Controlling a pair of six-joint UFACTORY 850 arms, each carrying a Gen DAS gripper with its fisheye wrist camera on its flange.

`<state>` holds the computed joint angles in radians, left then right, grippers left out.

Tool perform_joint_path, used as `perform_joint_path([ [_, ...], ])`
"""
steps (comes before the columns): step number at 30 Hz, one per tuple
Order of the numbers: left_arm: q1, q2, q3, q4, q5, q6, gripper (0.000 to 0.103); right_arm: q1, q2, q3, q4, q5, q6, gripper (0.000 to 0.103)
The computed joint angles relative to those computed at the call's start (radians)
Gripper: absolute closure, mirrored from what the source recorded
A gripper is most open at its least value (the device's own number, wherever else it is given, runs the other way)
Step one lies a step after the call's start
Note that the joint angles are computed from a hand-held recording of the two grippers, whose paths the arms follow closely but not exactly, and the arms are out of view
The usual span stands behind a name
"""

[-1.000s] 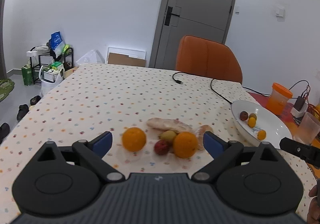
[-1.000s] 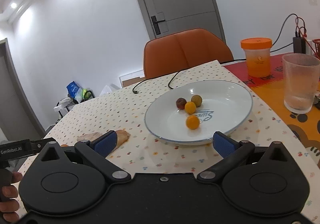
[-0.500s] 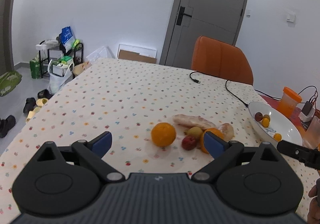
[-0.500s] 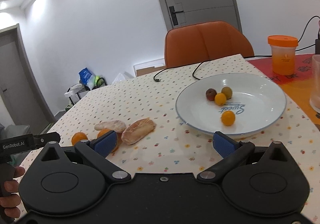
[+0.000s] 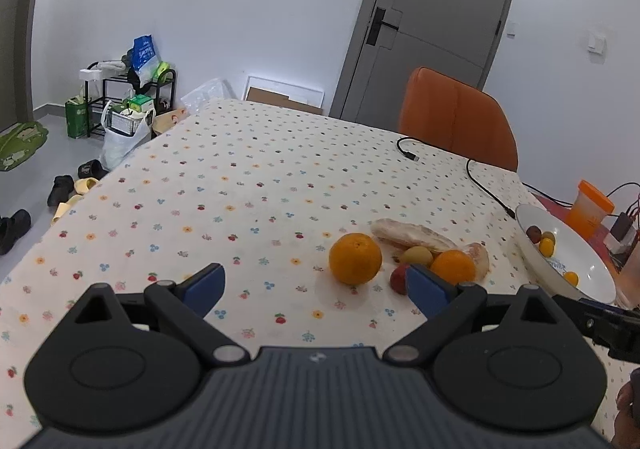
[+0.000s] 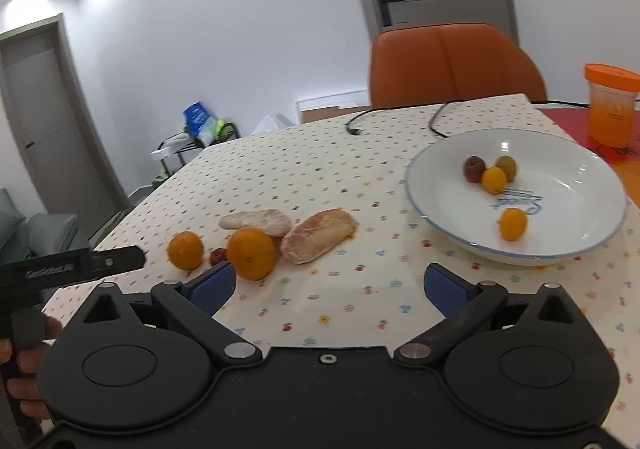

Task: Organize fruits
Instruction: 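Move both open tools back to the fruit pile, then grasp the large orange with the left tool while the right tool approaches the peeled pomelo piece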

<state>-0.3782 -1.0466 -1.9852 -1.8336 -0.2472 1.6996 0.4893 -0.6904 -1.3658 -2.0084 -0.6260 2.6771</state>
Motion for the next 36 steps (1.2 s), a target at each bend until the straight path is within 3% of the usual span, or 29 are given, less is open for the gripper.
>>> perform_joint_path([
  [4, -0.005, -0.028, -0.042, 0.057, 0.002, -0.052, 0.010, -0.012, -0.013, -0.020, -0.054, 0.044, 0.035, 0.015],
  [8, -0.010, -0.060, -0.093, 0.131, 0.002, -0.120, 0.015, -0.021, -0.034, -0.050, -0.048, 0.066, 0.025, 0.018],
  [16, -0.016, -0.129, -0.208, 0.360, -0.014, -0.358, 0.038, -0.048, -0.062, -0.094, -0.029, 0.107, 0.013, 0.028],
  [21, -0.022, -0.178, -0.291, 0.502, -0.033, -0.510, 0.047, -0.067, -0.090, -0.138, -0.013, 0.136, 0.000, 0.043],
  [26, -0.023, -0.203, -0.328, 0.527, -0.047, -0.523, 0.048, -0.079, -0.118, -0.177, 0.005, 0.158, -0.019, 0.044],
  [31, -0.019, -0.240, -0.392, 0.621, -0.075, -0.639, 0.065, -0.086, -0.140, -0.211, 0.041, 0.173, -0.059, 0.044],
  [36, -0.018, -0.239, -0.391, 0.622, -0.077, -0.645, 0.066, -0.090, -0.165, -0.253, 0.095, 0.183, -0.125, 0.044],
])
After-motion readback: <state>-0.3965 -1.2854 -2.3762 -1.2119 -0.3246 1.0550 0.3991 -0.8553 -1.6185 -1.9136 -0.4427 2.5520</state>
